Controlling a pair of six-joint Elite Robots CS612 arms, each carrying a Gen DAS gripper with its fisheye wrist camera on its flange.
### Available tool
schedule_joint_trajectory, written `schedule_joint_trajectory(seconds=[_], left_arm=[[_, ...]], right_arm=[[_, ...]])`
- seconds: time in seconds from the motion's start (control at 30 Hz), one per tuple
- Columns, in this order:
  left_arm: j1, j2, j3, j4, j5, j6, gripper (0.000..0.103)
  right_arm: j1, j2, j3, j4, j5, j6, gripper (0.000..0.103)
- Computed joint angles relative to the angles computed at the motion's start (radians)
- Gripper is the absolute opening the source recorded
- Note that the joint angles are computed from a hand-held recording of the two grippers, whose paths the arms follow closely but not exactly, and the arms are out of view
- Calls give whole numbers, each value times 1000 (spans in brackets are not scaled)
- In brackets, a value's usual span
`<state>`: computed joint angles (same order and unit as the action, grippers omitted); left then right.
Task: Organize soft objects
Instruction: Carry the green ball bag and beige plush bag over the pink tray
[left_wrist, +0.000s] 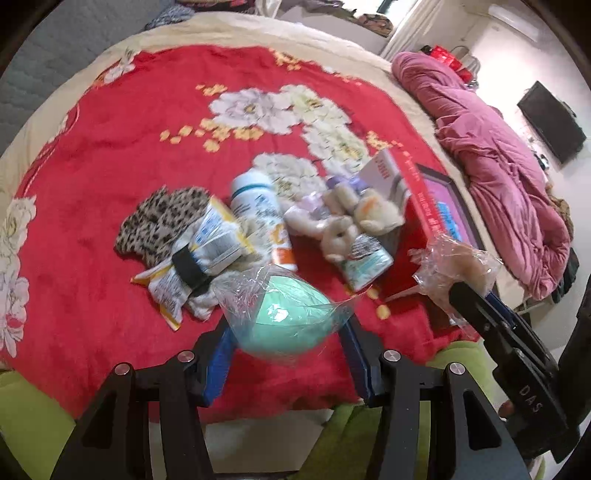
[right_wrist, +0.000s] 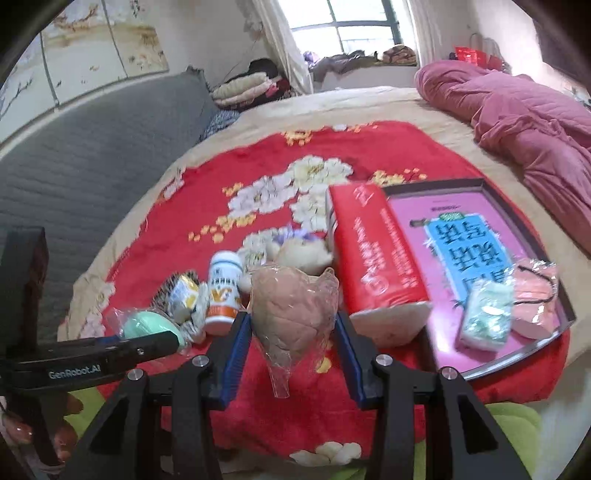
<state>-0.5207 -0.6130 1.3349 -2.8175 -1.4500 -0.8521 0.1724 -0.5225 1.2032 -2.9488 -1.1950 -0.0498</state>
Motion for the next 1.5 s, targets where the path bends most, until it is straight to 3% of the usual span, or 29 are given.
schedule_joint_trajectory(seconds=[0.47, 0.77, 1.1, 1.5], left_arm=[[-33, 12, -101, -27, 7, 142, 56], [-56, 50, -208, -14, -6, 235, 56], [-75, 115, -352, 67, -27, 306, 56], [-87, 198, -512, 184, -44, 358, 56]], right_arm=[[-46, -64, 65, -112, -66, 102, 46], [-82, -87, 86, -182, -121, 168, 46], [-113, -100, 107, -234, -151, 213, 46], [-139, -88, 99, -226, -156, 247, 46]])
